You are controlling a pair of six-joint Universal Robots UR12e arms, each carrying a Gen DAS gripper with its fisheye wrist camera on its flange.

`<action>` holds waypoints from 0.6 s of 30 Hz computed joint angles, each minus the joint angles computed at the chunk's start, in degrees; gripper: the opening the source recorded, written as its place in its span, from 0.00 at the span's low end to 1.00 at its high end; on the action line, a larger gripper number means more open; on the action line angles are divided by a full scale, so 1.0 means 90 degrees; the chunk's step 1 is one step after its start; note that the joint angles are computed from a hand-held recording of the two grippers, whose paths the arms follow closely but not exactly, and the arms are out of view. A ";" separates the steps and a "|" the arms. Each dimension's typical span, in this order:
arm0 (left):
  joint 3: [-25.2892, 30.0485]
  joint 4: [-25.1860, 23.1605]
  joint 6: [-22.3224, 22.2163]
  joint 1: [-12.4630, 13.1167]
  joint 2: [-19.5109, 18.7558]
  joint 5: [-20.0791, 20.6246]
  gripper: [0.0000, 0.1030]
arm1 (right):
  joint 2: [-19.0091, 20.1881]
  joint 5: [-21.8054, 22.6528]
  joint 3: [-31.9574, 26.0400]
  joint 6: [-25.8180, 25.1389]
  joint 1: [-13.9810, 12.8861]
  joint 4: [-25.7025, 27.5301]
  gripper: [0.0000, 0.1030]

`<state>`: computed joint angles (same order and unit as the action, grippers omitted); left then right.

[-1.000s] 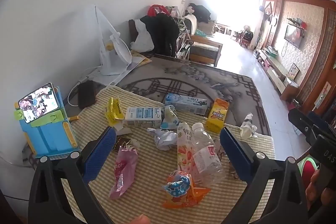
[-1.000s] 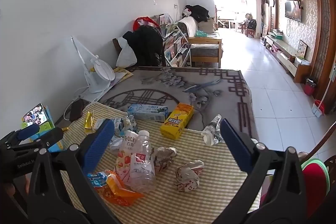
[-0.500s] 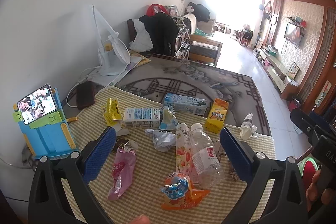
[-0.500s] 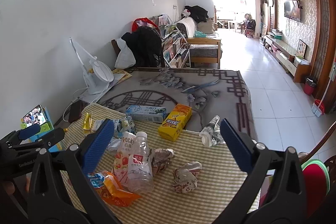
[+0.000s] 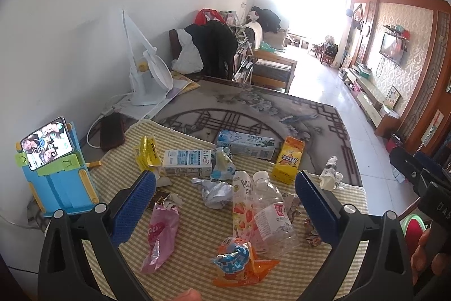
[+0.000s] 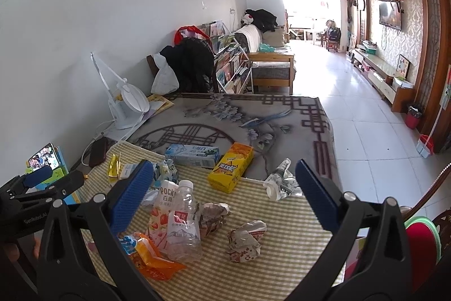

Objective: Collect trash

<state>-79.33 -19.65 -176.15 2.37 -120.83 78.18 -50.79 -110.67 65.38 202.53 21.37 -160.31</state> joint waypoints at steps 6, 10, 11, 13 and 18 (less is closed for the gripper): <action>0.0008 0.0005 -0.0005 0.0008 -0.0016 -0.0053 0.92 | -0.0007 -0.0054 0.0014 0.0029 0.0006 0.0046 0.96; 0.0017 -0.0038 -0.0003 0.0005 -0.0025 -0.0037 0.92 | -0.0032 -0.0110 0.0045 0.0120 0.0003 0.0068 0.96; 0.0014 -0.0037 -0.0005 0.0003 -0.0027 -0.0028 0.92 | -0.0033 -0.0159 0.0041 0.0136 0.0006 0.0076 0.96; 0.0006 -0.0037 -0.0001 0.0008 -0.0024 -0.0036 0.92 | -0.0034 -0.0221 0.0056 0.0155 0.0012 0.0028 0.96; 0.0015 -0.0036 0.0014 0.0011 -0.0028 -0.0039 0.92 | -0.0034 -0.0286 0.0063 0.0221 0.0011 0.0000 0.96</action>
